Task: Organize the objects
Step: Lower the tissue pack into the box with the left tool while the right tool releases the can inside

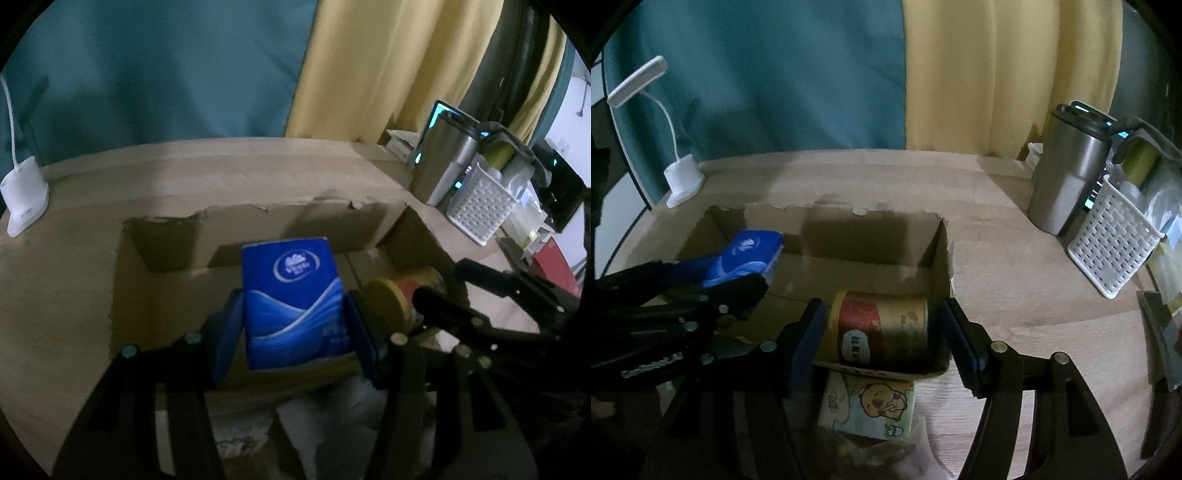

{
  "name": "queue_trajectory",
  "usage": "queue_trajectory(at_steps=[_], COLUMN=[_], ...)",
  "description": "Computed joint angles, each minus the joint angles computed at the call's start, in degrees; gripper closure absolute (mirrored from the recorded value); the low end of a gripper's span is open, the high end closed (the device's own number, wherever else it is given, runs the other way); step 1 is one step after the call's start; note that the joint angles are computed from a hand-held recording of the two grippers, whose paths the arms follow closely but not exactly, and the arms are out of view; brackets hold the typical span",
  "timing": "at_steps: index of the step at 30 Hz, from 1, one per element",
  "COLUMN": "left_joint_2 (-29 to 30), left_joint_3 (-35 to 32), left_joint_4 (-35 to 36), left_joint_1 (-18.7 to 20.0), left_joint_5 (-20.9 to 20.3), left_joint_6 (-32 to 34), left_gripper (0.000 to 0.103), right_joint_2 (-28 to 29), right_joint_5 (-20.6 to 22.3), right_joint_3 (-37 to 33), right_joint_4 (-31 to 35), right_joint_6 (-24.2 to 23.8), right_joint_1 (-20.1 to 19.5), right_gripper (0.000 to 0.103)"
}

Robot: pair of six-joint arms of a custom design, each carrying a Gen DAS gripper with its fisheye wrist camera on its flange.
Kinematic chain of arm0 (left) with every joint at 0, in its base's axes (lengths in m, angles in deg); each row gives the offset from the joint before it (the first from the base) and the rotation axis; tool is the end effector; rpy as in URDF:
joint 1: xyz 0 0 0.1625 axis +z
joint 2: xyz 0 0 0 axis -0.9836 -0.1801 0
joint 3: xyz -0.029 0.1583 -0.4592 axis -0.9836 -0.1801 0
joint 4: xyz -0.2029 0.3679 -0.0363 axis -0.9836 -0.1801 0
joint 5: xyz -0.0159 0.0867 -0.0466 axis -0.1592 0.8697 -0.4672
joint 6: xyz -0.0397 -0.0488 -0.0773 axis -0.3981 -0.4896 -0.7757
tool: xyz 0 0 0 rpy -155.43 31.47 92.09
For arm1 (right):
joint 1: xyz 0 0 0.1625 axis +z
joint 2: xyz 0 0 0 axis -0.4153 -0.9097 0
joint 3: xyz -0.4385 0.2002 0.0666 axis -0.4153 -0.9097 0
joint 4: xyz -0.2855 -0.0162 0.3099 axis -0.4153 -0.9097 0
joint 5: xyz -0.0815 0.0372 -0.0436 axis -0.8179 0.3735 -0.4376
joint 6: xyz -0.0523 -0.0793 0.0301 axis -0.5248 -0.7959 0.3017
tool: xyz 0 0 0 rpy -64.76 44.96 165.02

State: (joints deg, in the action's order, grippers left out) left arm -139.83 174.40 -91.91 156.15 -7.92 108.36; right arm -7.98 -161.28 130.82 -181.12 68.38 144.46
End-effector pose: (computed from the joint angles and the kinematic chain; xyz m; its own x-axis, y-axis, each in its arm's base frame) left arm 0.0211 -0.6358 0.3292 -0.7606 0.4198 -0.4952 0.6043 0.7366 -0.3037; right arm 0.4012 -0.5866 -0.0842 -0.7384 0.0401 0.6731 -0.4358 0.7333 -0.5218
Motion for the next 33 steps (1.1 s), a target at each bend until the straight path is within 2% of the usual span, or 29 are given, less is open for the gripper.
queue_trajectory(at_steps=[10, 19, 33], left_joint_2=[1.28, 2.07, 2.67], left_joint_3=[0.70, 0.81, 0.01], left_joint_4=[0.00, 0.96, 5.03], left_joint_1=[-1.43, -2.57, -3.13], left_joint_5=[2.17, 3.77, 3.92], left_joint_6=[-1.33, -2.63, -5.58], left_gripper=[0.047, 0.047, 0.044], right_joint_2=[-1.86, -3.19, -5.01], right_joint_5=[1.53, 2.94, 4.55], right_joint_3=[3.44, 5.58, 8.72], right_joint_4=[-5.33, -5.96, -7.99], right_joint_6=[-1.20, 0.03, 0.90], right_joint_1=[-0.39, -1.71, -3.20], right_gripper=[0.036, 0.036, 0.036])
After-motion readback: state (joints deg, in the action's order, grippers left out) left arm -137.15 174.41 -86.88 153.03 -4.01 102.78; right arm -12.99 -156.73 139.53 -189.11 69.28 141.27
